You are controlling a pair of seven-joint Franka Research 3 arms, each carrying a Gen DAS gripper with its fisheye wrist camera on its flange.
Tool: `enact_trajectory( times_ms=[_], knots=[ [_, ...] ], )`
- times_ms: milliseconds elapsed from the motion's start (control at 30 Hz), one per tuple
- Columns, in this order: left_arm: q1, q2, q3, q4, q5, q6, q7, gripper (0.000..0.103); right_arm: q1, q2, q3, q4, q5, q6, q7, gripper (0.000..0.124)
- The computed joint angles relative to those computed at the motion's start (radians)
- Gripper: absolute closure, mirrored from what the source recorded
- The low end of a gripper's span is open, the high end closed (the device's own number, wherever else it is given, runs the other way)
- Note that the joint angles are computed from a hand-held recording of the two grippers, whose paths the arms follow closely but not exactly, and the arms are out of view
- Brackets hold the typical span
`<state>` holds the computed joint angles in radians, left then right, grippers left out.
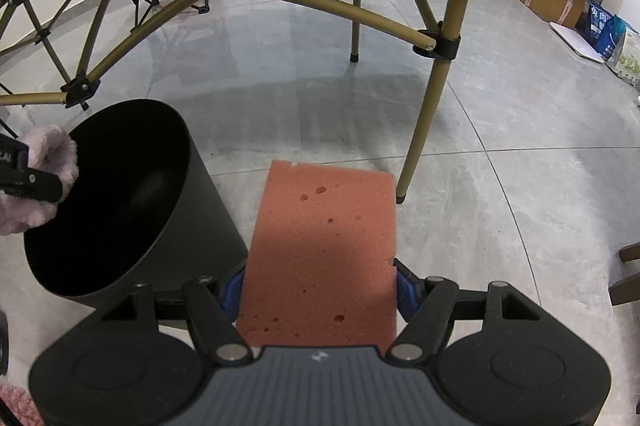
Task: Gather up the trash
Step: 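Open the left gripper to drop the pink towel into the bin, then move the right gripper holding the sponge over the bin opening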
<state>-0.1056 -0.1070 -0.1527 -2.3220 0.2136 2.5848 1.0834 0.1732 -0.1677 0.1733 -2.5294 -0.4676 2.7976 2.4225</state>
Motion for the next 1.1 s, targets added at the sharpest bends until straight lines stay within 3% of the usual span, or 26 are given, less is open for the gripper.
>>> enact_trajectory(
  times_ms=[233, 400, 500, 567, 1100],
  knots=[
    [-0.003, 0.027, -0.007, 0.023, 0.021, -0.010, -0.018, 0.069, -0.007, -0.002, -0.005, -0.006, -0.004, -0.002, 0.008, 0.054],
    [-0.002, 0.025, -0.008, 0.020, 0.037, -0.015, -0.031, 0.063, -0.012, -0.005, -0.004, -0.009, -0.009, -0.001, 0.008, 0.054],
    [0.003, 0.009, -0.016, 0.012, 0.102, -0.015, -0.094, 0.035, -0.016, -0.009, 0.001, -0.010, -0.021, -0.001, 0.016, 0.054],
    [0.010, -0.006, -0.022, 0.001, 0.167, 0.000, -0.152, 0.000, -0.018, -0.010, 0.003, -0.009, -0.028, -0.003, 0.024, 0.054],
    [0.011, -0.035, -0.012, -0.015, 0.181, -0.015, -0.160, 0.000, -0.015, -0.011, 0.005, -0.005, -0.053, -0.006, 0.038, 0.054]
  ],
)
